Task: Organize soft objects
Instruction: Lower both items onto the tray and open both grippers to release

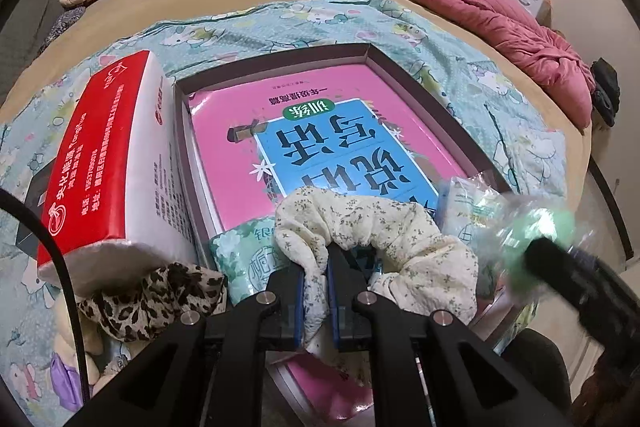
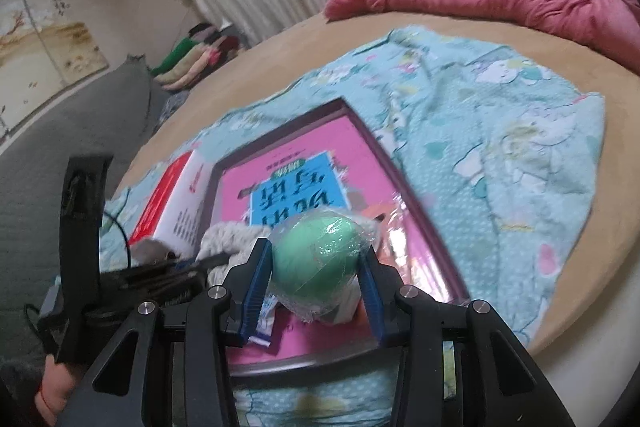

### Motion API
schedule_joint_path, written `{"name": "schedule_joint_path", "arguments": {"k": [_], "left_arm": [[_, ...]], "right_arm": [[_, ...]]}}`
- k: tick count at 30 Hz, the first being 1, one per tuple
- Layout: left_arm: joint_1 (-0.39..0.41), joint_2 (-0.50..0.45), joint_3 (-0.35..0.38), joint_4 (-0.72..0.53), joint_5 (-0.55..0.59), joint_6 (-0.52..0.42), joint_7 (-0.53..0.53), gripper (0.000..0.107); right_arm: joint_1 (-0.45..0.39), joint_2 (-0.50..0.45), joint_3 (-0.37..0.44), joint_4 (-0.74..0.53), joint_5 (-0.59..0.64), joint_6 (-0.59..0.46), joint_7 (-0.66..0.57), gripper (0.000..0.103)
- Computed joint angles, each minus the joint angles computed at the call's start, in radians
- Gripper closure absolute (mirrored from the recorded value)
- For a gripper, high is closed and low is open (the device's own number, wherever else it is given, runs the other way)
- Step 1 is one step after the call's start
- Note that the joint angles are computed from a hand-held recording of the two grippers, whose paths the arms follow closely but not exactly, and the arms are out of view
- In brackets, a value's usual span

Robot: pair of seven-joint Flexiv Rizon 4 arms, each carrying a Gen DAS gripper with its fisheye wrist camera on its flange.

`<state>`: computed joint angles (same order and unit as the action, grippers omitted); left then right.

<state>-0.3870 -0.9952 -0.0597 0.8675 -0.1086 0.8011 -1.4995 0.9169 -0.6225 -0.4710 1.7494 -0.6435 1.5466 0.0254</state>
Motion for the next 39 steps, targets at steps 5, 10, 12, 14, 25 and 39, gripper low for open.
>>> {"name": "schedule_joint_path", "arguments": {"k": [5,10,12,14,25,39], "left_arm": [[0.003,0.0,-0.004,0.002,-0.004,0.001,0.004,0.097],[0.005,-0.001,-0.008,0.001,-0.01,0.003,0.009,0.097],[0.006,-0.002,-0.009,-0.002,-0.012,0.002,0.011,0.097],[0.007,-0.001,-0.008,-0.001,-0.012,0.006,0.01,0.097],[0.012,0.01,-0.018,0.02,-0.021,0.014,0.033,0.097],[-0.001,0.024,0.002,0.032,-0.003,0.023,0.031,0.095]], "right_arm": [[-0.133,-0.011,0.202,-0.061,0.036,-0.068,-0.102,0.059],[-0.18,-0.015,0.275,-0.082,0.041,-0.1,-0.142,0.059],[-0.217,-0.026,0.332,-0.103,0.058,-0.113,-0.186,0.059],[-0.251,-0.037,0.39,-0.124,0.084,-0.123,-0.235,0.059],[-0.313,-0.075,0.522,-0.197,0.218,-0.195,-0.423,0.058],[-0.276,-0.07,0.485,-0.206,0.257,-0.227,-0.446,0.055]]}}
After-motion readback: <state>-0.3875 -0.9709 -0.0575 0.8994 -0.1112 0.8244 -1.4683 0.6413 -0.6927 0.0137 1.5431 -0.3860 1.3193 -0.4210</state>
